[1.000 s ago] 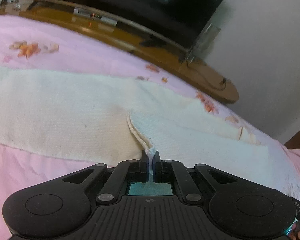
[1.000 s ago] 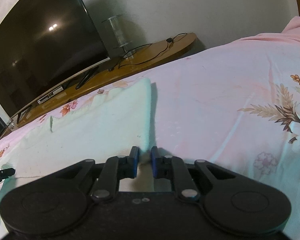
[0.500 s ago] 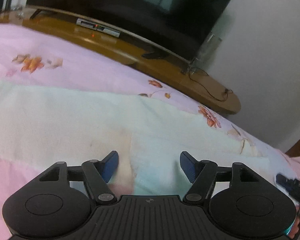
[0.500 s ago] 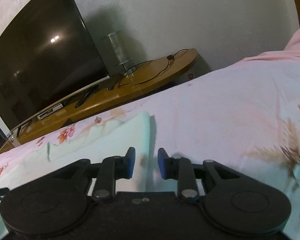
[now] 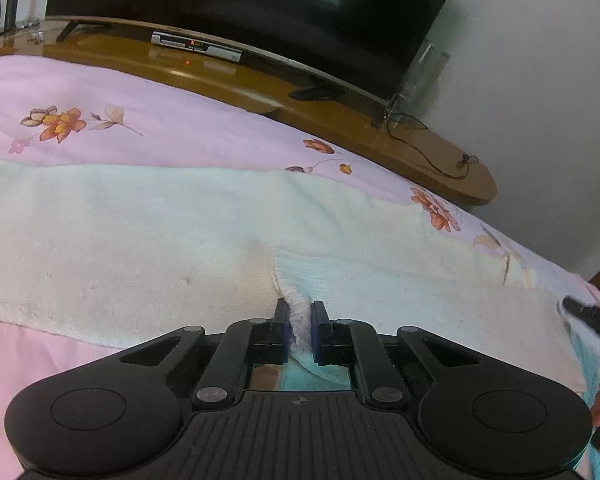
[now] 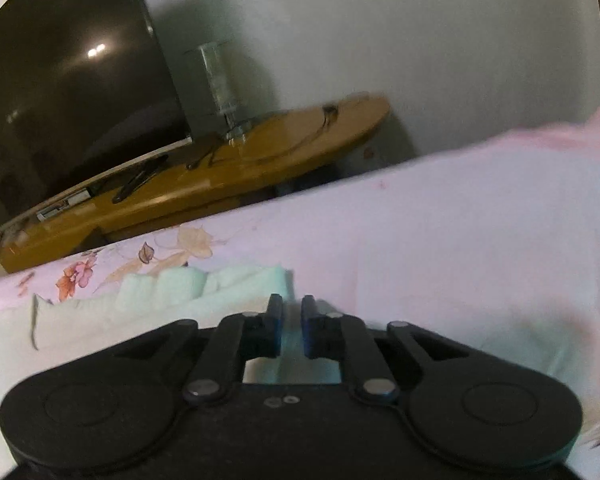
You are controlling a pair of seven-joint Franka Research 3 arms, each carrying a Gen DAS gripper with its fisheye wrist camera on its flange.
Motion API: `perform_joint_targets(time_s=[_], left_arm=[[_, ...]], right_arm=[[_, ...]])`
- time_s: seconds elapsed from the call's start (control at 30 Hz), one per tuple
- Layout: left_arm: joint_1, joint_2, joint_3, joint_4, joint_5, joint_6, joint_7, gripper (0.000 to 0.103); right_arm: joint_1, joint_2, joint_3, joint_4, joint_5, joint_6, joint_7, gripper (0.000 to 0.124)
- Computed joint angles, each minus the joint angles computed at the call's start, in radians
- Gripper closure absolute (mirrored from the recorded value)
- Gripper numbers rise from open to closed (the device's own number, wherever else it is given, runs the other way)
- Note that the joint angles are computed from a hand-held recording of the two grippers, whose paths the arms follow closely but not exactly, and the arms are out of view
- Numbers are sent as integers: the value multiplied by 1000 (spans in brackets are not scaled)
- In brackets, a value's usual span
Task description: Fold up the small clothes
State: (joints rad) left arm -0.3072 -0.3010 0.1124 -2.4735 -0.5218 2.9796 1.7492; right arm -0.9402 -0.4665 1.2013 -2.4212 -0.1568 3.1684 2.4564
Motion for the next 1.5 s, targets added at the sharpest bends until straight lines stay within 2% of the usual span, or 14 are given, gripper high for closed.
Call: perform_joint_targets(time_s=[0.07,0.17,0.23,0.33,0.43,0.53,0.7,0.8,0.93,1.03,1.13,1.23,1.33,1.5], left_arm=[[26,1,-29,-7,37,14,-32,92],[26,-4,-25,-8,54,7,-64,91],[14,-31,5,-12,29,-23,-60,83],[85,-95,-29,-92,84,80,-138,42],[110,-97,-25,-99,145,38,-186,41],[218,-108,-121,-103,285,19,-299,41],[206,-205,-21,-177,285,35,-373,41],[263,-241,20,-214,345,11,-390,41],[246,-259,142,-241,334,46,-371,41],[290,-255,150,-240,358,47,-373,41],[303,-255,174,-247,358,64,-378,41],[261,-237,250,-241,337,92,-350,41],[213,-221,304,-224,318,104,-316,41],[158,-209,355,-215,263,132,-322,41]], right_arm=[[-35,-28,37,6,16,34,-46,111],[-61,69,63,76,-46,-128,-56,111],[41,49,-31,57,-31,-146,-47,109],[267,-66,-210,-67,-22,-65,-38,101],[472,-116,-317,-173,9,-49,-133,101],[465,-118,-285,-150,-121,-158,-29,101],[575,-183,-381,-184,-100,-140,63,99],[645,-209,-430,-214,-100,-151,70,98],[648,-189,-431,-191,-116,-171,46,100],[545,-180,-354,-127,-181,-259,141,94],[573,-72,-416,-110,-161,-260,175,91],[635,10,-494,-123,-166,-186,171,103],[608,-8,-477,-136,-218,-203,223,115],[579,-19,-432,-91,-311,-280,315,97]])
